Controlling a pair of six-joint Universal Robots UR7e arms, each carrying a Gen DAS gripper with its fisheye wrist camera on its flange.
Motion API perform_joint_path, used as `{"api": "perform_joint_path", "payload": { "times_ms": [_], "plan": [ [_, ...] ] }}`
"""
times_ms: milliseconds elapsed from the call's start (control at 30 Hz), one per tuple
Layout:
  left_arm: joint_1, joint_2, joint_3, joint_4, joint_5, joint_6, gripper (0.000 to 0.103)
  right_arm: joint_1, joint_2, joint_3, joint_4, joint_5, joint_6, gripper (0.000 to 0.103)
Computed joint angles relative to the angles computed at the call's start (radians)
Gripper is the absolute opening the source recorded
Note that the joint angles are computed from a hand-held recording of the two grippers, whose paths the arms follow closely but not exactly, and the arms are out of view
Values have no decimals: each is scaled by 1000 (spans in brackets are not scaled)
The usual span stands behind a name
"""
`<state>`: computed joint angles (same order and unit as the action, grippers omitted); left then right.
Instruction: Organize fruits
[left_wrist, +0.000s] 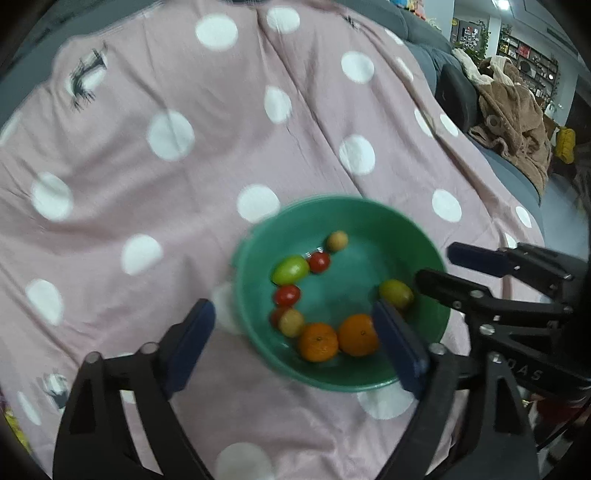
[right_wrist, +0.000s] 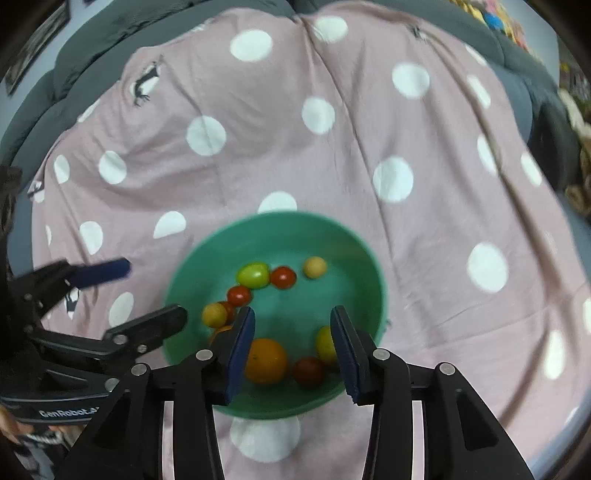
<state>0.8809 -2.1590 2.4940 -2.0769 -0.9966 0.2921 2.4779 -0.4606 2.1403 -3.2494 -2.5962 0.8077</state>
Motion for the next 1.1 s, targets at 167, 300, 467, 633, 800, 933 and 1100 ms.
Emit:
{"api": "perform_joint_path", "payload": {
  "times_ms": [167,300,467,633,800,933,1100],
  "plan": [
    [-119,-65,-99,203,53,-143,102,65,-127,-32,272,22,84,51],
    [-179,-60,-175,314,76,-261,102,94,-195,-85,489,46,137,52],
    [-237,-40,-258,400,98,-354,102,113,-238,-158,697,79,169,52],
    [-301,-39,-297,481,147,-425,102,127,-250,-220,827,70,183,52],
    [-319,-28,-316,527,155,-466,102,140,-245,-249,863,49,182,52],
    [-322,-28,-316,535,157,-475,102,146,-233,-257,840,48,157,52],
    [-329,-31,-315,550,165,-479,102,145,-230,-254,817,52,145,52]
  ]
}}
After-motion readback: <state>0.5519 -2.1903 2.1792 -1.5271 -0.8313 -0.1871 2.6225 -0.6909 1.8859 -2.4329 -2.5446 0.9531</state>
